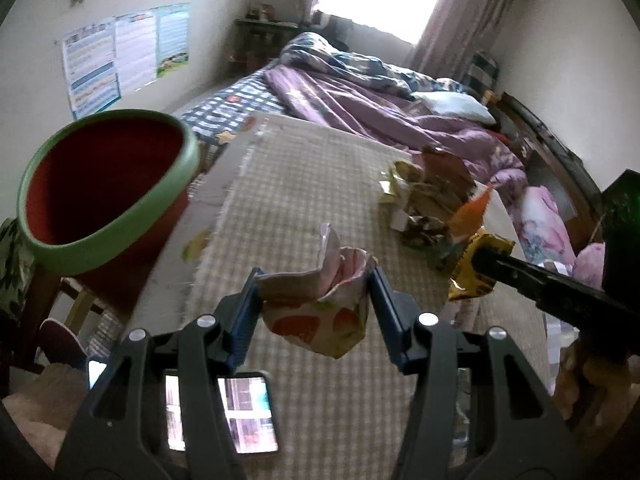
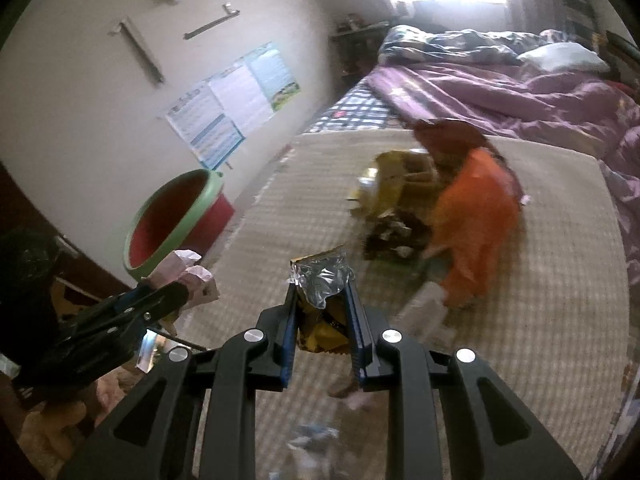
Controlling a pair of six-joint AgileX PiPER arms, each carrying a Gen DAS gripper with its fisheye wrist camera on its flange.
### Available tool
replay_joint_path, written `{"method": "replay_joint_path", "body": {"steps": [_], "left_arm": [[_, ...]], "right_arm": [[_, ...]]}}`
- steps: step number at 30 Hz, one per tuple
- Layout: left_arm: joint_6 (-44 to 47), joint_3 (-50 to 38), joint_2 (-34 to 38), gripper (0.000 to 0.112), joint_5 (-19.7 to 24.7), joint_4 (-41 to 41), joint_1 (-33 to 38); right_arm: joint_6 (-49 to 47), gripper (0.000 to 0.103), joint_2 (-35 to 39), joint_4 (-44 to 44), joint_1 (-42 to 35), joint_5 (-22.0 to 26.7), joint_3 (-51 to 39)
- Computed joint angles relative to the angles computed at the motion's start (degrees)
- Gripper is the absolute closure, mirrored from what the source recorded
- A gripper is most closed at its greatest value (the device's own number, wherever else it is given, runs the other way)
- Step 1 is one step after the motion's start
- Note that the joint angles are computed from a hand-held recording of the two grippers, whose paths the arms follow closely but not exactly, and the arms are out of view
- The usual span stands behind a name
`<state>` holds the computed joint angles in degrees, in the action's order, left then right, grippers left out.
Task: Collect trash
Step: 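Carry both held items over the bucket and open both grippers to drop them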
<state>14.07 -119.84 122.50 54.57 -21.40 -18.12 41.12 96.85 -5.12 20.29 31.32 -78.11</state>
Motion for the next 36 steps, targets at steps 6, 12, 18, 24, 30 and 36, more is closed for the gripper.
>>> {"method": "replay_joint_path", "body": {"steps": [6,12,18,24,30,36], "left_arm": [[-0.59,0.67,-0.05,0.061,-0.55,0.19,1.85],[-0.16,0.70,-0.37,0.061,-1.22,0.95,2.80],[-0.67,-1.55,0.89,0.061,-0.62,1.66,4.19],[-1.35,-3.41,2.03,0.061,-0.05,2.41,5.46],[-2.13,-6.56,3.83,0.061,0.56,2.57,7.53],[-3.16,-11.16,6.13,0.061,1.60,3.34,9.16]], "right_arm": [[-4.21,0.081,3.67,3.87,1.19,0.24,-3.84],[-6.90,0.081,6.70,6.51,1.63,0.51,-7.15],[-8.21,0.081,9.54,7.76,1.89,1.18,-10.70],[-11.31,0.081,13.50,10.51,1.84,2.57,-15.78],[-12.04,0.081,16.93,11.40,2.10,4.16,-20.34],[-11.93,0.081,18.86,11.76,2.07,4.96,-22.76]]}}
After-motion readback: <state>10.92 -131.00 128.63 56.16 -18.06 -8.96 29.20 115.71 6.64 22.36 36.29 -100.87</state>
